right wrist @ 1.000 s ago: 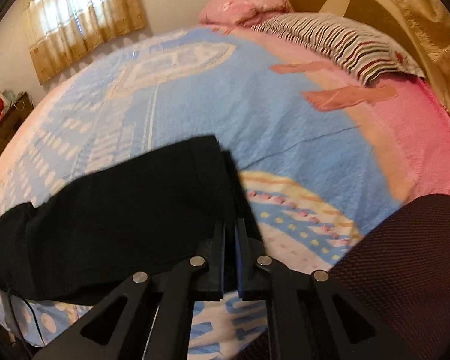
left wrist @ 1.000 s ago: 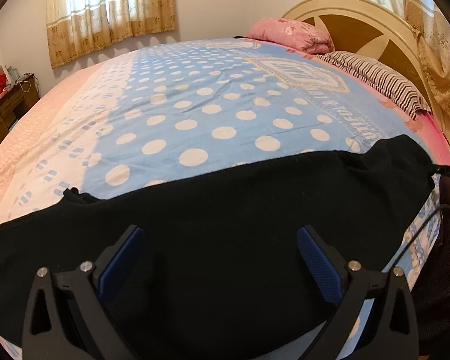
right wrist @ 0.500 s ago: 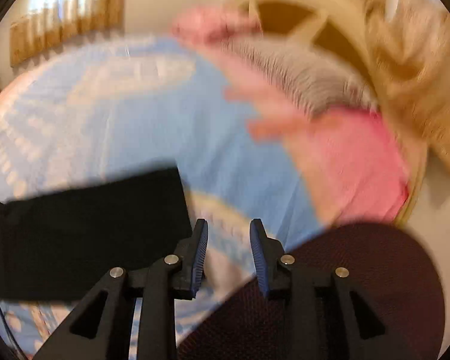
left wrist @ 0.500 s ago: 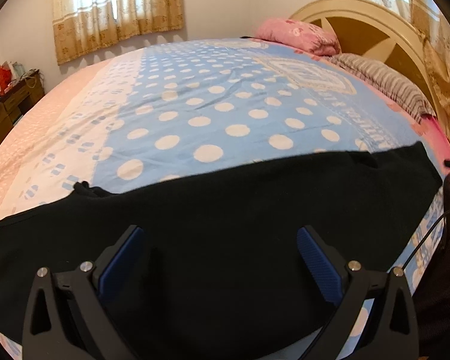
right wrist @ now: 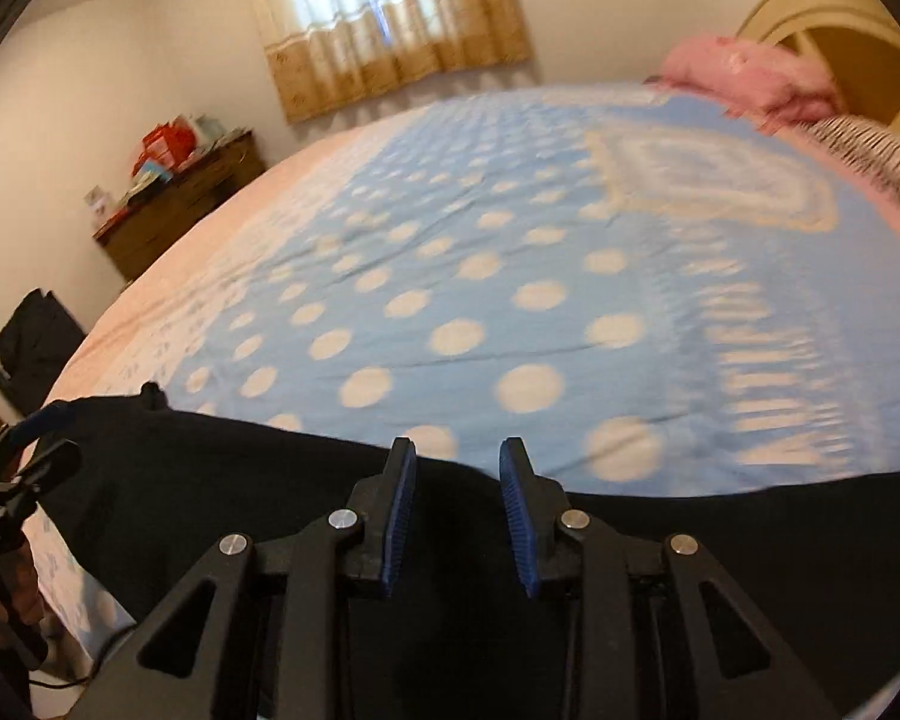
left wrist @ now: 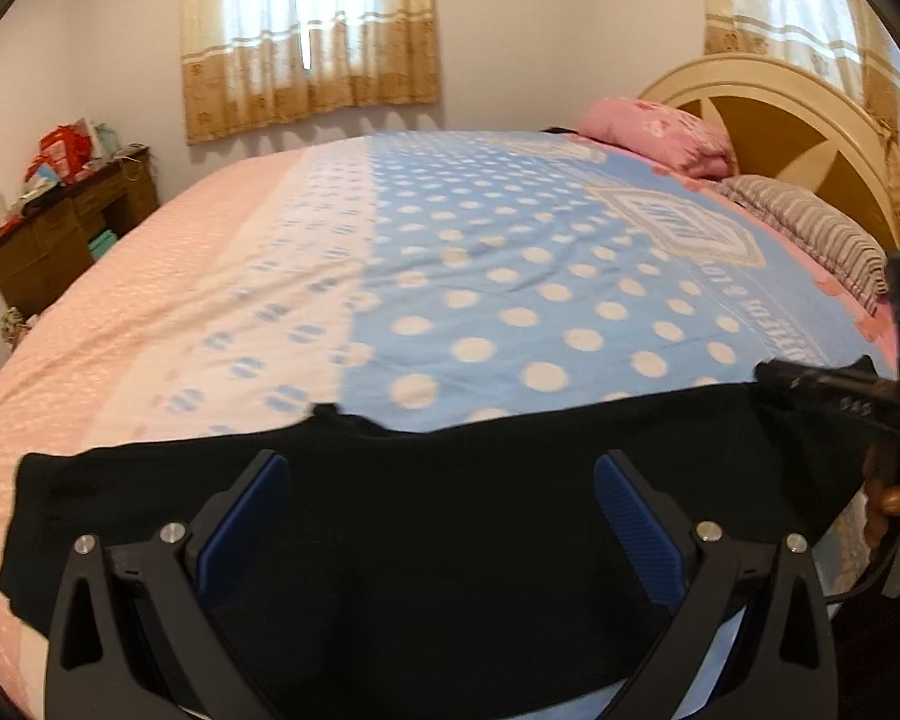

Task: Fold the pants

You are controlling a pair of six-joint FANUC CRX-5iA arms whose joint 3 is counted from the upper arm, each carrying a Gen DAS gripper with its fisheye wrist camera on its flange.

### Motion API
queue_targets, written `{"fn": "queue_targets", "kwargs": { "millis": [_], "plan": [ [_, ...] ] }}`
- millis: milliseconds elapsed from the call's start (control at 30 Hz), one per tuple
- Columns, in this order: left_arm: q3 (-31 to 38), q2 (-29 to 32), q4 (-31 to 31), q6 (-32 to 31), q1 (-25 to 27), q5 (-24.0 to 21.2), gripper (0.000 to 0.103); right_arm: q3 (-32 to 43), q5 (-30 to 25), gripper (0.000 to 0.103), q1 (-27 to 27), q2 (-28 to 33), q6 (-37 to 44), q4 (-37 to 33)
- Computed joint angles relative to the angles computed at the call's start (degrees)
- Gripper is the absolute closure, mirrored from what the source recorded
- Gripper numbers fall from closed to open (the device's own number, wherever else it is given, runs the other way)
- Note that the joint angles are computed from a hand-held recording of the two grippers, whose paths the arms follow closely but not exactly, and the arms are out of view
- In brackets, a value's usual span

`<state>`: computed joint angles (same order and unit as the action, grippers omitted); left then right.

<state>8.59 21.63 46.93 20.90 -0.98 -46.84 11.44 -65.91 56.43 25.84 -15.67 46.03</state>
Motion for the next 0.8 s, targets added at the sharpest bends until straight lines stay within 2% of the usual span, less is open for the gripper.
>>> {"fn": "queue_targets", "kwargs": {
  "millis": [67,133,233,567,800],
  "plan": [
    [0.11,0.12,-0.63,0.67,0.02,1.57,0.0,0.53,-0.23,0.072,-0.76,0.98,-0.25,-0.23],
    [0.77,0.71,-0.91,1.48,0.11,0.92,0.0,-0.09,0.68,0.072,-1.29,0.74,-0.86,0.02],
    [0.95,1.01,-0.94,1.03,-0.07,0.22,0.0,-3.29,1.12,0.072,-0.86,-1.45,-5.9,2.33],
    [1.1,1.16,-0.27,0.14,-0.52,-1.29,0.0,-8.59,-6.65,0.072,2.19,-6.1,-15.11,6.81],
    [0.9,0.95,-0.15,-1.06,-1.49,-1.91,0.0,-11.24,-7.92,0.072,3.5,-7.89,-18.62,5.98]
  ]
}}
